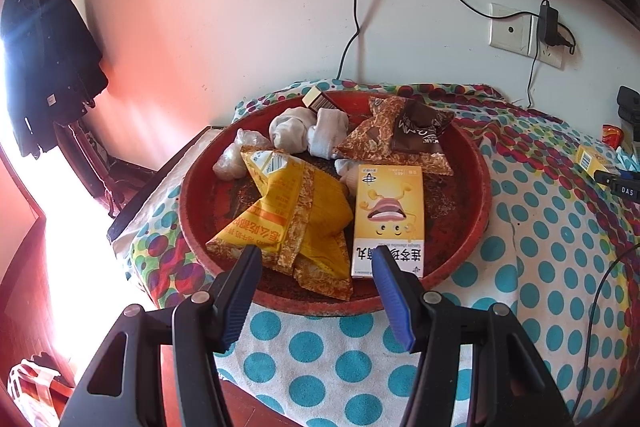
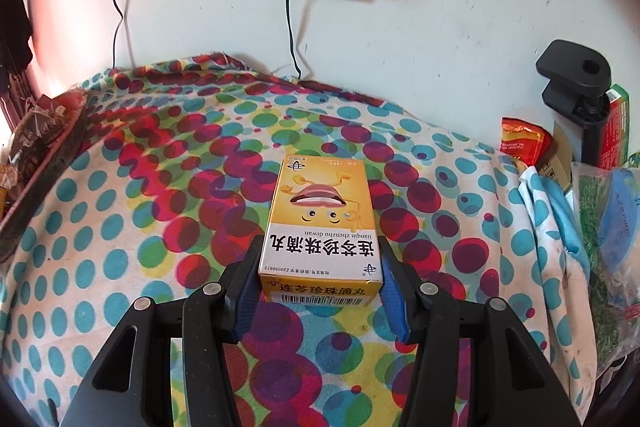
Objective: Organize objects
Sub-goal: 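Lift the held yellow medicine box off the bedspread with the right gripper, then carry the yellow medicine box onto the red tray with the right gripper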
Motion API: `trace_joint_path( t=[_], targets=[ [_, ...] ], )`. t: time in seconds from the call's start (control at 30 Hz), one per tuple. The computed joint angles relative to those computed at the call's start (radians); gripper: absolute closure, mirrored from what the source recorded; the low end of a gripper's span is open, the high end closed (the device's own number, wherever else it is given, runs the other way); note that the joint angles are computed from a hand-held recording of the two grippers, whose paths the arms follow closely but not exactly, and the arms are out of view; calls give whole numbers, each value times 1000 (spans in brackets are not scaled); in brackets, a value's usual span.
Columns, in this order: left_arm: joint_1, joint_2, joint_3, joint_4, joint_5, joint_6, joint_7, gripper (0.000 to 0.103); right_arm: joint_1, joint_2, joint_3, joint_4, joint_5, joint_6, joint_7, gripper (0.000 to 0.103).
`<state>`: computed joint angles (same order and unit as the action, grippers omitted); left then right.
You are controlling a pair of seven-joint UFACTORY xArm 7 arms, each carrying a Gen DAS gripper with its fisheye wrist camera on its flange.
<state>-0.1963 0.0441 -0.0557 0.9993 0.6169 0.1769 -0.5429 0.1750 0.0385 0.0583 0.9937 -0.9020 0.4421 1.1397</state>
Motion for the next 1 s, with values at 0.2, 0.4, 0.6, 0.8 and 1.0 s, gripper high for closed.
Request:
trace_joint_path(
  t=[0.2, 0.4, 0.6, 0.8, 1.0],
  targets=[
    [2, -11, -7, -14, -46, -17, 43, 44, 10, -26, 17, 6, 6, 16, -9, 53],
    [11, -29, -14, -33, -85, -27, 80, 44, 20, -38, 39, 19, 32, 17, -38, 53],
    [23, -55, -23, -67, -171, -47, 161, 44, 47, -24, 57, 58, 33, 31, -42, 53],
    [44, -84, -30, -104, -235, -61, 222, 44, 90, 9, 63, 117, 45, 40, -61, 53],
    [62, -108, -33, -137, -304, -72, 282, 44, 149, 60, 63, 198, 45, 58, -71, 53]
  ],
)
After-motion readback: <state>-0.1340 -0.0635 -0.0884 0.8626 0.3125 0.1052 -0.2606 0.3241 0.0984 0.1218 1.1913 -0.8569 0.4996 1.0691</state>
